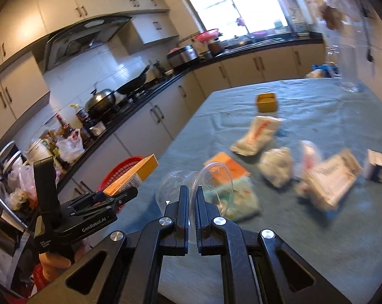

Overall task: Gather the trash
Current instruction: 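Carry the orange box into the red wastebasket and open the left gripper while the right drops the cup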

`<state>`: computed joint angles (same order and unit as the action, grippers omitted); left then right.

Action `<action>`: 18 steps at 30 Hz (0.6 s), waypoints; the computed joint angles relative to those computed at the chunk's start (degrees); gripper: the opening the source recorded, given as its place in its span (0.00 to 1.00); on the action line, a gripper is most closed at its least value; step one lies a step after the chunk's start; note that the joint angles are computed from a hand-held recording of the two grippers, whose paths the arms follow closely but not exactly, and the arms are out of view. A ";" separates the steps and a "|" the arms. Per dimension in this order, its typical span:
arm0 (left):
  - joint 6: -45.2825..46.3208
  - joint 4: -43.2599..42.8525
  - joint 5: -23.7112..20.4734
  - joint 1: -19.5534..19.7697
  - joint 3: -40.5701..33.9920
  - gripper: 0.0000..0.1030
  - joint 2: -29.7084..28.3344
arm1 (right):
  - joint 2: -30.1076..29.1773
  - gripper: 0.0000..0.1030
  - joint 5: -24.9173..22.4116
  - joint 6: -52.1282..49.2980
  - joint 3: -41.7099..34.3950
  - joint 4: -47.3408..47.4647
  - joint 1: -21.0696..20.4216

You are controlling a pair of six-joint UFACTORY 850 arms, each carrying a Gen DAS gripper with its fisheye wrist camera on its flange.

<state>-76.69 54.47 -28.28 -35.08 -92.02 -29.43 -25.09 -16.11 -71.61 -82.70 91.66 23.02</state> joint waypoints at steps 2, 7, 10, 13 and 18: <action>-2.73 2.07 -0.15 1.26 1.97 0.45 1.46 | -2.67 0.05 -0.86 5.88 -4.00 -6.31 0.86; -7.41 5.37 -1.17 4.73 6.30 0.45 4.41 | -10.29 0.05 -4.36 20.08 -15.25 -20.66 3.05; -7.78 5.06 -1.80 6.79 7.93 0.45 5.24 | -15.93 0.05 -7.19 28.40 -23.95 -29.07 4.61; -7.84 4.56 -1.52 8.84 9.30 0.45 5.71 | -22.00 0.05 -10.76 36.37 -33.65 -36.78 6.01; -7.84 3.07 0.21 11.53 11.06 0.45 5.75 | -35.38 0.05 -19.01 51.53 -55.97 -49.79 8.22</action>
<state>-84.53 57.55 -28.08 -23.55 -80.96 -23.68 -60.48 -35.13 -20.07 -138.66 41.87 31.24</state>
